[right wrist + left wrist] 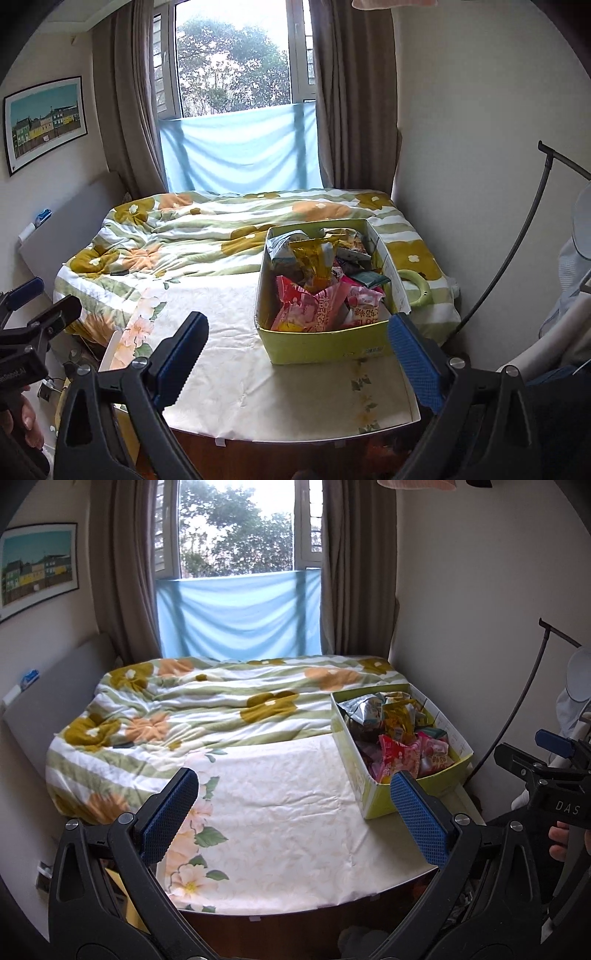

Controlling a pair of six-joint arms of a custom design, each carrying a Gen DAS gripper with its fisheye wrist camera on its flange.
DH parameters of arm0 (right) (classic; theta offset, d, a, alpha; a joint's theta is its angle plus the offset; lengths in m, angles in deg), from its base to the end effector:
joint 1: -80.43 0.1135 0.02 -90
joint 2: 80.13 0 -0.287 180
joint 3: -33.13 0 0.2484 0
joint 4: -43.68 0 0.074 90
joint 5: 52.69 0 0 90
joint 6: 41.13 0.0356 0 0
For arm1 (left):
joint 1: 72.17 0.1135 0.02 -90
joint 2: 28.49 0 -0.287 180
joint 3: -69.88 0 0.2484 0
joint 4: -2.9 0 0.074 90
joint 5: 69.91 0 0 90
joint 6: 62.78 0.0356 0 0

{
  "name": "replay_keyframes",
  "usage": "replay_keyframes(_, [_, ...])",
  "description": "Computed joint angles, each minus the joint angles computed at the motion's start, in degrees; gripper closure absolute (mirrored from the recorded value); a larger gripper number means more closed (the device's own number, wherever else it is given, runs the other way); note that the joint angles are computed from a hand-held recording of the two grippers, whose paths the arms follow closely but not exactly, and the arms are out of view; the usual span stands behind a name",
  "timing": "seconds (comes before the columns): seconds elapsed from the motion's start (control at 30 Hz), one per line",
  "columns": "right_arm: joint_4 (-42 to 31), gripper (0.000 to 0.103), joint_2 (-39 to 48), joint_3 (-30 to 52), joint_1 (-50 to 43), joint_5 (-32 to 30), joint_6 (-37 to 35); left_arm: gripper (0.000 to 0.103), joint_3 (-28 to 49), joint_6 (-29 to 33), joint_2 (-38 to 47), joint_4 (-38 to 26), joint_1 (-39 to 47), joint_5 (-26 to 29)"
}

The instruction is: Organize snacks

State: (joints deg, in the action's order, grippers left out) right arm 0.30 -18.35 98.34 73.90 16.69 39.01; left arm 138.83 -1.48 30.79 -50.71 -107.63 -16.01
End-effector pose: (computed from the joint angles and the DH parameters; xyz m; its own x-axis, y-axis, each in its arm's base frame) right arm 0.2146 -0.0119 0.3123 -0.6008 -0.0925 -0.7940 -0.2686 0.9589 0.0915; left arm 0.1688 -0.0944 0.3306 -0.5549 -0.0811 -0.8279 -0.1634 0.9865 0.0128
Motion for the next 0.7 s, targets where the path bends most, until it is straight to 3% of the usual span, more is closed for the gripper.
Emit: replay_keyframes(0.7, [0.47,0.006,-1.76,-0.84,3.27,2.15,2.03,0.000,-0.49,1.30,-0.96,0.73,1.76,0.99])
